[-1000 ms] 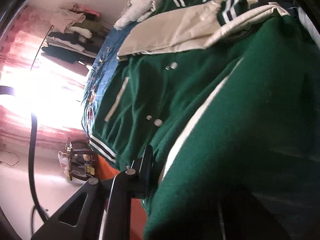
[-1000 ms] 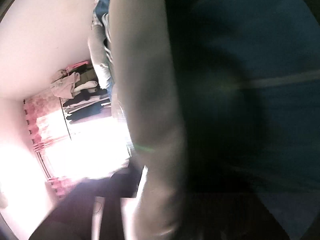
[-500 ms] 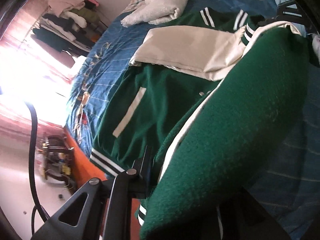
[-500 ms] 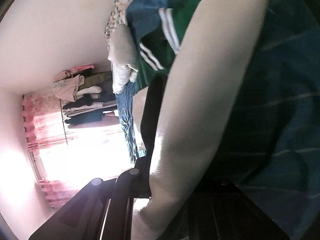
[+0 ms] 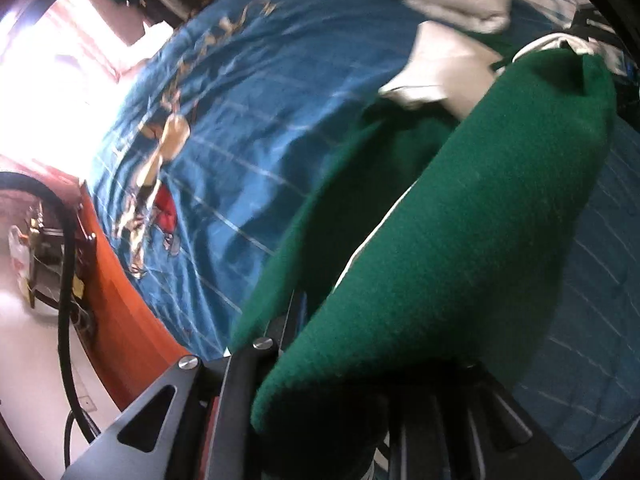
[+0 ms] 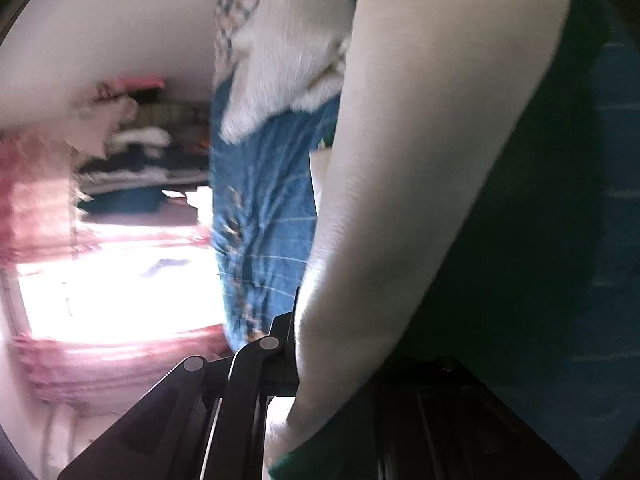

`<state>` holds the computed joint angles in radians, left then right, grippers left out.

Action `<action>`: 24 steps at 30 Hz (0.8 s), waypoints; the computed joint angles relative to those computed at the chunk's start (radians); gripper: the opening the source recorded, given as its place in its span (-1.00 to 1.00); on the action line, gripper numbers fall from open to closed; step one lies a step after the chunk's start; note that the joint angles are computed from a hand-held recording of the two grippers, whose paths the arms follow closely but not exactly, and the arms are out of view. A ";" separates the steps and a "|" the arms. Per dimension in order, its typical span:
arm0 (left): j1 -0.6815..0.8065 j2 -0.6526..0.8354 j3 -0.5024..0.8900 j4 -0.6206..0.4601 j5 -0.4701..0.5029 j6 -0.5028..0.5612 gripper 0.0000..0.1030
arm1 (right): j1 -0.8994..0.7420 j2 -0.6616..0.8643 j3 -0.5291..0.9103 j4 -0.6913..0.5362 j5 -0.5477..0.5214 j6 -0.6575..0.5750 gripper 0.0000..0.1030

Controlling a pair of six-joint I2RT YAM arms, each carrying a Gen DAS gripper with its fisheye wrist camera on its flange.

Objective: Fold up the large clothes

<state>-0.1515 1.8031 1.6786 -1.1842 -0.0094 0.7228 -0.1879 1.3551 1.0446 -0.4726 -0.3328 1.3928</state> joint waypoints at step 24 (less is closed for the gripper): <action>0.040 0.276 0.242 -0.085 0.017 0.035 -0.58 | 0.040 0.361 0.195 -0.062 -0.004 -0.048 -0.79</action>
<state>-0.1111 2.0795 1.9207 -1.2692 0.0074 0.7577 -0.1476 1.7165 1.2392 -0.5351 -0.3364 1.3451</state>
